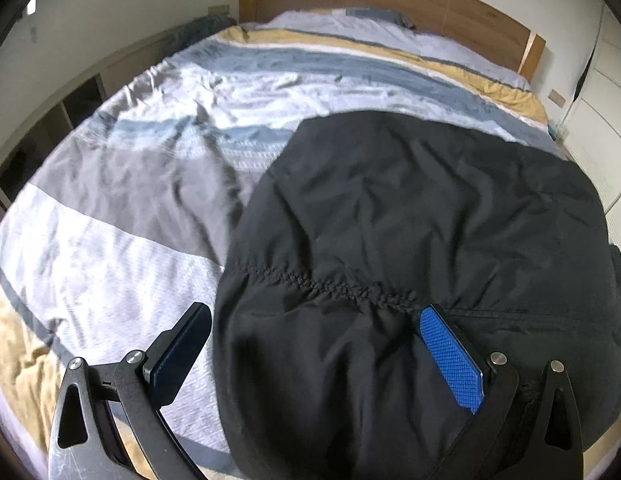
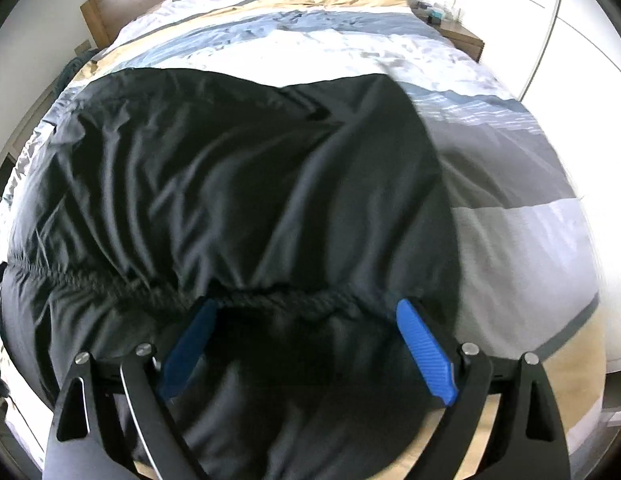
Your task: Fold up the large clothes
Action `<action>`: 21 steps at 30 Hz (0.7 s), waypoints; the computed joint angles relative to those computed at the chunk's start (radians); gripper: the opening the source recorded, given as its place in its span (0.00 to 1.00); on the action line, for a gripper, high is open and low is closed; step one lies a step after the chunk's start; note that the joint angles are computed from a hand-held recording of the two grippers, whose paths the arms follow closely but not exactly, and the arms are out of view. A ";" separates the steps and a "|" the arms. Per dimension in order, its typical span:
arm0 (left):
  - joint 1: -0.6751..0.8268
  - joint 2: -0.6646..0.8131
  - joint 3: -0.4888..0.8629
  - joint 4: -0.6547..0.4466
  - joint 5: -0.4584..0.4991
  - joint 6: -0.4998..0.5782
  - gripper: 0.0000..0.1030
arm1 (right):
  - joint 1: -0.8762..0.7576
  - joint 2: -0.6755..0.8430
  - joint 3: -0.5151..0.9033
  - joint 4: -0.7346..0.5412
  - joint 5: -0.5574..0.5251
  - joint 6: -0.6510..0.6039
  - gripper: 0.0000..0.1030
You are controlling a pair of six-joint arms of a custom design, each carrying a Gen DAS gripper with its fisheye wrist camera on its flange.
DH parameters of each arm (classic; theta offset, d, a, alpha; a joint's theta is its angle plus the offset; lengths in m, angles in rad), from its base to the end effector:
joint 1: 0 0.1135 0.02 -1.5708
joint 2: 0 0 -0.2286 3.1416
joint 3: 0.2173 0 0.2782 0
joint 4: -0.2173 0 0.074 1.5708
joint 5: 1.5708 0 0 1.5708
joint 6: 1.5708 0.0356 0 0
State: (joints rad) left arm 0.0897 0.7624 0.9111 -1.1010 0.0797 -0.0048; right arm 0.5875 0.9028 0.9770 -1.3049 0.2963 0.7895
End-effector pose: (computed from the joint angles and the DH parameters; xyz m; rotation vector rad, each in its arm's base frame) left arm 0.1775 0.0131 0.2817 -0.0869 2.5184 -0.0662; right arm 0.1563 0.0916 0.2711 0.3403 2.6729 -0.0166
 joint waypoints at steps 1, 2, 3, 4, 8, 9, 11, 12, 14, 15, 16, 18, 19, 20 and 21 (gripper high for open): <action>-0.011 -0.017 0.003 -0.009 -0.012 0.000 1.00 | 0.000 -0.017 0.000 -0.018 0.003 0.004 0.89; -0.021 -0.030 0.004 -0.014 -0.023 0.000 1.00 | -0.005 -0.039 -0.003 -0.035 0.002 0.005 0.89; -0.041 -0.046 0.008 -0.026 -0.043 -0.005 1.00 | -0.008 -0.060 -0.006 -0.049 0.003 0.007 0.89; -0.058 -0.055 0.010 -0.033 -0.056 -0.012 1.00 | -0.009 -0.084 -0.010 -0.066 0.004 0.011 0.89; -0.110 -0.099 0.011 -0.068 -0.096 -0.019 1.00 | -0.026 -0.173 -0.030 -0.117 -0.007 0.009 0.89; -0.116 -0.105 0.012 -0.075 -0.100 -0.020 1.00 | -0.030 -0.192 -0.034 -0.130 -0.008 0.009 0.89; -0.114 -0.115 0.006 -0.081 -0.098 -0.015 1.00 | -0.037 -0.223 -0.042 -0.146 -0.011 0.004 0.89; -0.113 -0.116 0.003 -0.082 -0.099 -0.013 1.00 | -0.053 -0.240 -0.049 -0.151 -0.015 -0.009 0.90; -0.111 -0.119 -0.003 -0.085 -0.097 -0.018 1.00 | -0.077 -0.263 -0.057 -0.165 -0.016 -0.019 0.91; -0.102 -0.118 -0.006 -0.083 -0.091 -0.016 1.00 | -0.101 -0.278 -0.063 -0.169 -0.022 -0.032 0.91; -0.089 -0.114 -0.009 -0.080 -0.082 -0.010 1.00 | -0.130 -0.294 -0.068 -0.173 -0.028 -0.047 0.91; -0.096 -0.123 -0.011 -0.090 -0.084 -0.018 1.00 | -0.173 -0.318 -0.075 -0.174 -0.043 -0.071 0.92; -0.092 -0.122 -0.009 -0.092 -0.077 -0.016 1.00 | -0.203 -0.328 -0.080 -0.170 -0.064 -0.090 0.92; -0.085 -0.119 -0.009 -0.092 -0.068 -0.013 1.00 | -0.239 -0.339 -0.087 -0.162 -0.092 -0.117 0.92; -0.077 -0.117 -0.008 -0.092 -0.056 -0.007 1.00 | -0.280 -0.345 -0.093 -0.152 -0.124 -0.150 0.92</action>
